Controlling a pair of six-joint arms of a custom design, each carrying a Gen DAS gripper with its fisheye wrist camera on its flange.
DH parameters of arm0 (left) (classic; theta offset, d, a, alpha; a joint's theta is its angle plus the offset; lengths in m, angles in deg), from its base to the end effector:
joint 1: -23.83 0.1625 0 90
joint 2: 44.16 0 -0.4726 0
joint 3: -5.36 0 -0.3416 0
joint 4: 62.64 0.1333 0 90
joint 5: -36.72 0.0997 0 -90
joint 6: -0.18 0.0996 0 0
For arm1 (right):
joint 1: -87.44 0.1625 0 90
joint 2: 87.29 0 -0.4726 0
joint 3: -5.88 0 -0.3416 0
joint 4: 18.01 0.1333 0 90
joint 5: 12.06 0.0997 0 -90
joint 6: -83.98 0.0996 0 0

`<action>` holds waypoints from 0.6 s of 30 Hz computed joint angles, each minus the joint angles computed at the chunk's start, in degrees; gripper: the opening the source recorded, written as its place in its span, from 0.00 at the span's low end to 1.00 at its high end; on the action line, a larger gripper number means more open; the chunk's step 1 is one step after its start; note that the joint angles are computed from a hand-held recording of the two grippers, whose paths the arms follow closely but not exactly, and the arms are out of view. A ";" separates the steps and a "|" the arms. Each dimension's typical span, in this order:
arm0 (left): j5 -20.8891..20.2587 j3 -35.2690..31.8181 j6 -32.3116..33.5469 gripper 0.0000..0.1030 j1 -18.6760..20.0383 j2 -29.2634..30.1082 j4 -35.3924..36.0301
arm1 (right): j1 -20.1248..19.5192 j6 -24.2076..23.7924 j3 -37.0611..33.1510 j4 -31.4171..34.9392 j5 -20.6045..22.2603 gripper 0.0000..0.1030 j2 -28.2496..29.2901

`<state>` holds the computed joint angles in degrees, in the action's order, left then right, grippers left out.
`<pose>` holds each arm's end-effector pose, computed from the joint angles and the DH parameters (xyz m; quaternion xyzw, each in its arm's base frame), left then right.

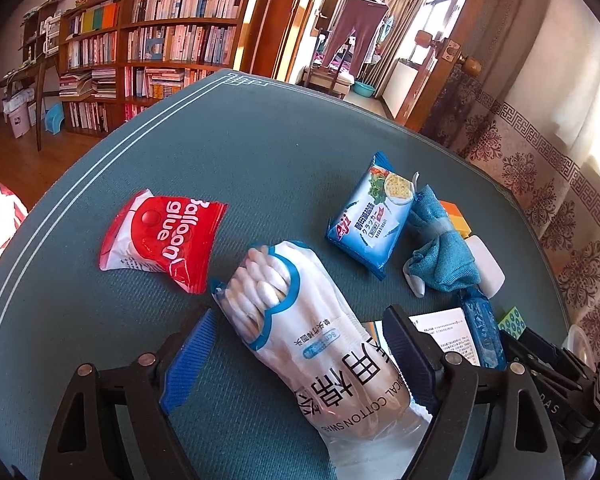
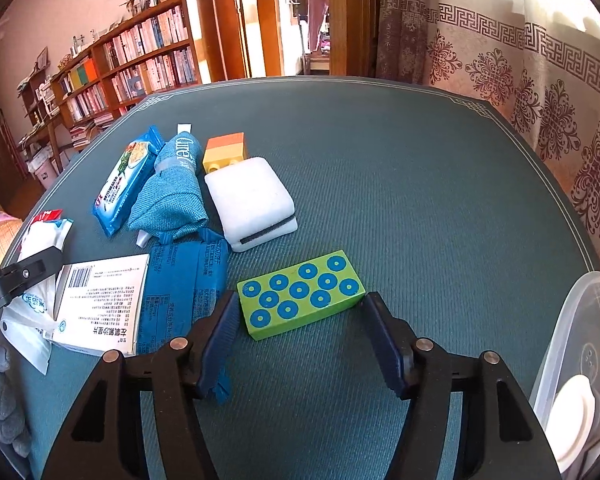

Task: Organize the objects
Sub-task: 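Grasp the cotton-swab bag with the left gripper while the right gripper grasps the green dotted block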

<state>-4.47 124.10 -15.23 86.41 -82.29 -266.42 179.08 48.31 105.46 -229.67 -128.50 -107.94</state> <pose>-0.0670 -0.5813 0.1169 -0.0260 0.8803 -0.3866 0.2737 0.1073 -0.6388 -0.0039 0.2111 -0.8856 0.2768 0.3074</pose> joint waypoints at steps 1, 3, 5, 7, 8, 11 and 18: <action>-0.50 0.03 -0.10 0.83 0.18 -0.13 -0.10 | -0.09 -0.12 0.30 -0.28 0.13 0.62 -0.09; -1.40 0.27 -0.08 0.79 0.44 -0.37 -0.78 | -0.18 -0.17 1.10 -0.90 0.30 0.62 -0.26; -1.40 0.55 0.31 0.74 0.39 -0.36 -1.70 | -0.28 -0.11 1.94 -1.39 0.62 0.62 -0.55; -1.77 0.74 0.61 0.69 0.40 -0.37 -2.39 | -0.38 -0.09 2.77 -1.98 0.86 0.62 -0.79; -2.14 0.91 0.97 0.67 0.40 -0.29 -3.17 | -0.43 -0.07 3.20 -2.32 0.94 0.62 -0.89; -2.27 1.33 2.95 0.55 -0.11 0.15 -5.45 | -0.54 0.01 4.30 -3.18 1.18 0.62 -1.15; -1.11 1.68 5.38 0.46 -1.14 0.82 -7.56 | -0.82 0.15 6.29 -5.27 1.72 0.58 -1.62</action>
<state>-5.57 125.78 -9.85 85.27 -81.47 -273.99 178.27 48.46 111.75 -234.93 -126.79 -109.56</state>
